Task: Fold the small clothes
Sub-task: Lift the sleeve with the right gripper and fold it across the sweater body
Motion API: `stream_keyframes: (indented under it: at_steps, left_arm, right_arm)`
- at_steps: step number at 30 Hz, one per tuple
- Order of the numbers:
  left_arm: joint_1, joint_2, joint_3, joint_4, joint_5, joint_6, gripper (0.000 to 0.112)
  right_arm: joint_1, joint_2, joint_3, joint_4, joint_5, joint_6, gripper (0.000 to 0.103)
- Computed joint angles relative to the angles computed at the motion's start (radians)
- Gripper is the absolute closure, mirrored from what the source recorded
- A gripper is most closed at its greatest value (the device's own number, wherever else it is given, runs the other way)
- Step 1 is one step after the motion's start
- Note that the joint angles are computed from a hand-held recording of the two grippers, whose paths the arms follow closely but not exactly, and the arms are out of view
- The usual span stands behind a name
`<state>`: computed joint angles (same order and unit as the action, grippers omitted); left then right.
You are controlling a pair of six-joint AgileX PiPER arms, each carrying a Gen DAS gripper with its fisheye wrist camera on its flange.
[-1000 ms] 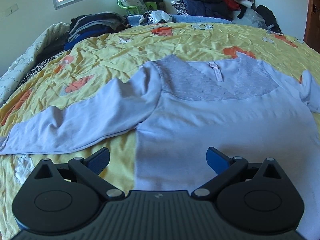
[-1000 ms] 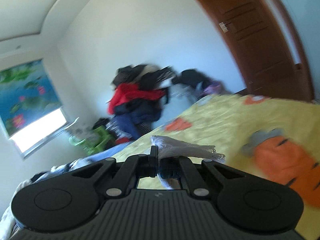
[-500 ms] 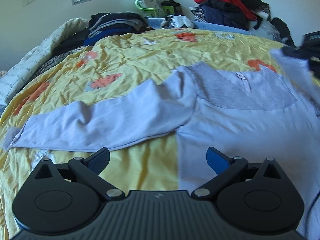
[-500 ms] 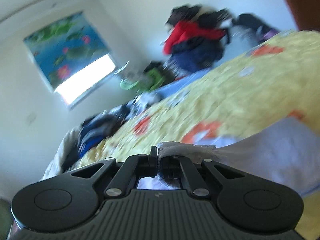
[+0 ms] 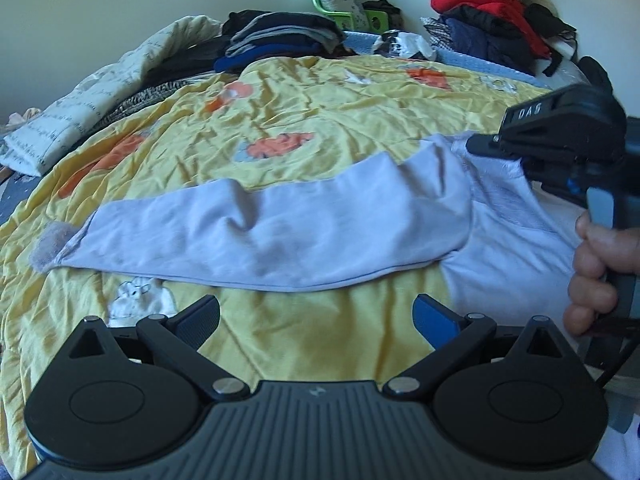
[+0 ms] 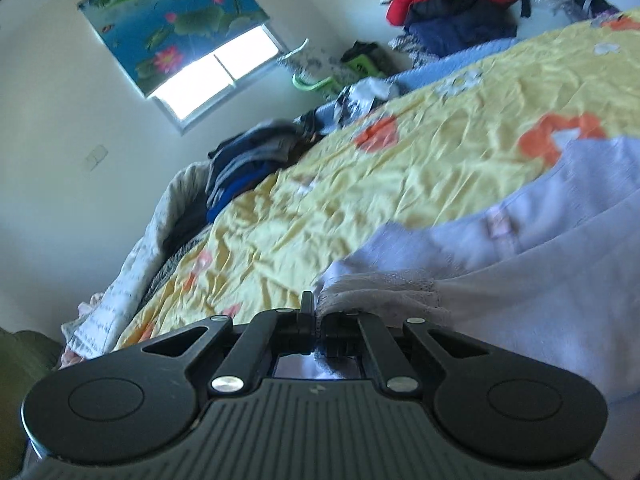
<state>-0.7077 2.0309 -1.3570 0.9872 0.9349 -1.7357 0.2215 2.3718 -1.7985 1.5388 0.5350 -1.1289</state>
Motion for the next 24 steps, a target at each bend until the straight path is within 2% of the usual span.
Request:
stream_keyframes:
  at_steps: [7, 10, 11, 13, 14, 15, 16, 18, 21, 23, 24]
  left_arm:
    - [0.016, -0.012, 0.025, -0.002, 0.010, -0.012, 0.009]
    - [0.022, -0.015, 0.030, -0.006, 0.012, -0.012, 0.009]
    - [0.026, -0.016, 0.032, -0.010, 0.009, -0.010, 0.009]
    - [0.033, -0.020, 0.041, -0.017, 0.002, -0.013, 0.009]
    - [0.035, -0.021, 0.044, -0.020, 0.001, -0.015, 0.009]
    - [0.037, -0.023, 0.048, -0.024, 0.001, -0.017, 0.009]
    - [0.038, -0.025, 0.053, -0.026, 0.001, -0.020, 0.009]
    - [0.041, -0.030, 0.066, -0.026, 0.000, -0.029, 0.009]
    - [0.046, -0.038, 0.082, -0.030, -0.002, -0.040, 0.009]
    - [0.048, -0.042, 0.091, -0.033, -0.005, -0.047, 0.009]
    - [0.051, -0.045, 0.096, -0.037, -0.009, -0.049, 0.009]
  right_arm:
    - [0.020, 0.043, -0.042, -0.066, -0.001, 0.063, 0.097]
    - [0.035, 0.049, -0.049, -0.048, -0.008, 0.042, 0.097]
    - [0.037, 0.048, -0.044, -0.031, -0.002, 0.018, 0.094]
    - [0.050, 0.056, -0.073, -0.093, 0.007, 0.055, 0.083]
    - [0.059, 0.061, -0.093, -0.155, 0.012, 0.099, 0.067]
    - [0.062, 0.065, -0.107, -0.195, 0.026, 0.121, 0.060]
    - [0.062, 0.069, -0.114, -0.207, 0.050, 0.119, 0.057]
    - [0.061, 0.053, -0.089, -0.163, 0.084, 0.052, 0.057]
    - [0.070, 0.007, -0.025, -0.089, 0.091, -0.091, 0.052]
    - [0.075, -0.004, -0.024, -0.106, 0.116, -0.109, 0.044]
    - [0.078, -0.004, -0.032, -0.133, 0.122, -0.090, 0.044]
